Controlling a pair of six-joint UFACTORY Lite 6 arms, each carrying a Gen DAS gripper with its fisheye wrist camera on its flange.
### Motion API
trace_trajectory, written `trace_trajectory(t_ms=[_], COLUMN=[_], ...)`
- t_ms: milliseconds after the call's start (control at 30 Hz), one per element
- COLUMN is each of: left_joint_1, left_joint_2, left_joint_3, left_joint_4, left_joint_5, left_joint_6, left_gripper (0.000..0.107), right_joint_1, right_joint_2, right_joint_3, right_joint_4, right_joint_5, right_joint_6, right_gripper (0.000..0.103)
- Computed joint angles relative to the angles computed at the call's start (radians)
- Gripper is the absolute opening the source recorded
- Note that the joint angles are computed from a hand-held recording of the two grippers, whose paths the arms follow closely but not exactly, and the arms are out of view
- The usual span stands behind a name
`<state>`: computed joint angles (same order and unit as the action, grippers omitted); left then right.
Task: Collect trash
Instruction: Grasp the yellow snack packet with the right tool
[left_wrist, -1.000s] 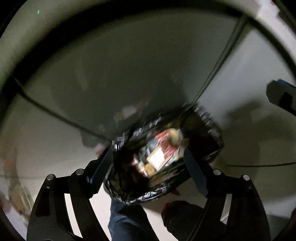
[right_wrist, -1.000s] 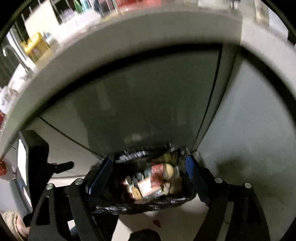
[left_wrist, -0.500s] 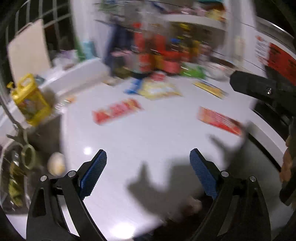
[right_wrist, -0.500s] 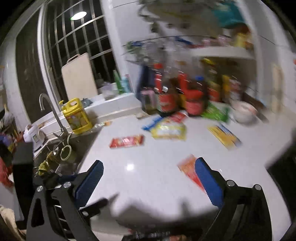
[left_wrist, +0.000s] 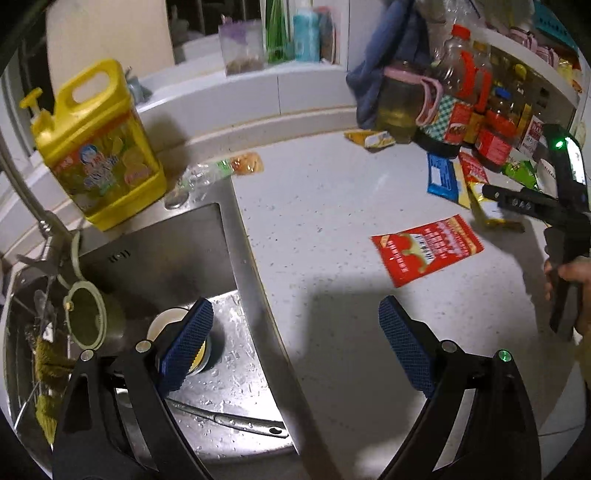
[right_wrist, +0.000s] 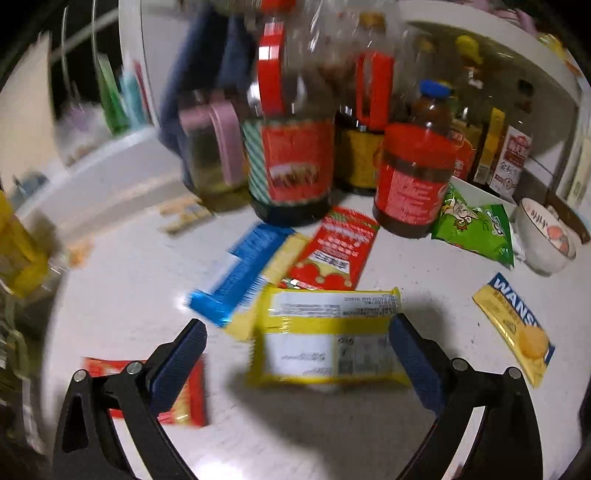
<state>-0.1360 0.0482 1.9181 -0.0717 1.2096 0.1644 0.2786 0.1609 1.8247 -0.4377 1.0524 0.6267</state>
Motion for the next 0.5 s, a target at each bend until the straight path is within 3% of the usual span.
trace_trajectory(t_ms=[100,367,500], left_joint_1=[0.029,0.024,0.011], left_joint_2=[0.025,0.137,0.176], left_joint_3=[-0.006,0.098,0.133], left_joint_4=[-0.038,-0.095,-0.105], left_joint_5=[-0.004,0.025,0.039], left_joint_6=[0.043,0.076,0.066], left_gripper=[0.089,0.089,0.089], right_joint_1=[0.014,-0.091,-0.147], right_joint_2=[0.032,0.037,0.094], right_joint_3=[-0.007,-0.051,0.006], right_joint_4=[-0.105,0.032,0.113], right_joint_5=[0.007,-0.060,-0.037], right_joint_6=[-0.002,-0.081,-0.145], right_gripper=[0.097,0.099,0.099])
